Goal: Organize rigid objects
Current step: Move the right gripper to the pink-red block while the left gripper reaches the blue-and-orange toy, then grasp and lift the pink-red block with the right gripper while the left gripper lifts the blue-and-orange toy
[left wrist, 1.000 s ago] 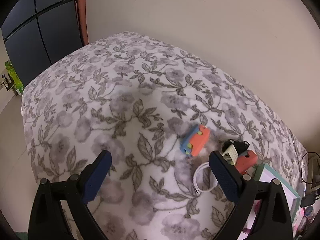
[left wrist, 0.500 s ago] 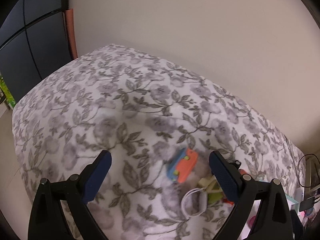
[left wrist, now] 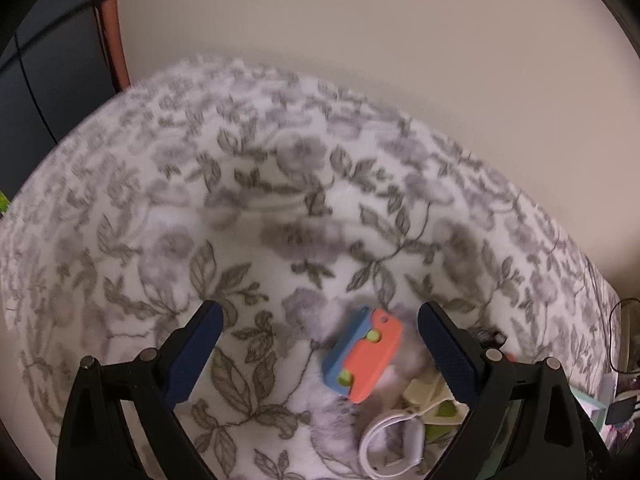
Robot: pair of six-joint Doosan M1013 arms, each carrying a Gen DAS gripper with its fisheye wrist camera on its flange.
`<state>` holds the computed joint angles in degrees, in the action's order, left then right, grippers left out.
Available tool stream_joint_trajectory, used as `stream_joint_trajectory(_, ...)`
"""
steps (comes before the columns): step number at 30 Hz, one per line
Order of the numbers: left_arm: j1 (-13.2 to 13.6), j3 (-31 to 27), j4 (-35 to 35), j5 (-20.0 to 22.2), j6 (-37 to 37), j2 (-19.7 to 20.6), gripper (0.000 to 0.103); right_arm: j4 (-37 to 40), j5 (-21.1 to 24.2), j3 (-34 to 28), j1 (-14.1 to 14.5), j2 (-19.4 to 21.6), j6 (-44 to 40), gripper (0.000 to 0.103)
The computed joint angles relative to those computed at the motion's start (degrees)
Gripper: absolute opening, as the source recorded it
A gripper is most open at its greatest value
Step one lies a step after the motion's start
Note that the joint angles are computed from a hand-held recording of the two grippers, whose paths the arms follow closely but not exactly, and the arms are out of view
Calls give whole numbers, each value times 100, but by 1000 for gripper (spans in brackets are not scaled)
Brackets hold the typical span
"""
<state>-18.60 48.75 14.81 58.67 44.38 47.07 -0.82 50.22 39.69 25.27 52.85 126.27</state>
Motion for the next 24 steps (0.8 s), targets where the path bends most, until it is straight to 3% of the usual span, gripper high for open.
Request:
stream_joint_trajectory(6, 77, -9, -414, 63, 149, 93, 98, 112, 295, -173, -3, 218, 48, 55)
stream_joint_trajectory(10, 74, -90, -599, 102, 434, 181, 98, 339, 157, -111, -35, 233, -25, 48)
stream_joint_trajectory(12, 66, -143, -637, 153, 554, 231, 97, 319, 159, -140, -27, 253, -40, 40)
stream_joint_trajectory(15, 58, -201, -726, 198, 741, 283, 87, 326, 55, -107, -18, 237, -76, 32)
stream_joint_trajectory(18, 51, -242, -797, 229, 887, 318, 83, 484, -85, -66, -20, 214, -239, 32)
stream_joint_trajectory(24, 50, -313, -990, 275, 1138, 382, 72, 512, 83, -286, 38, 332, -517, 28)
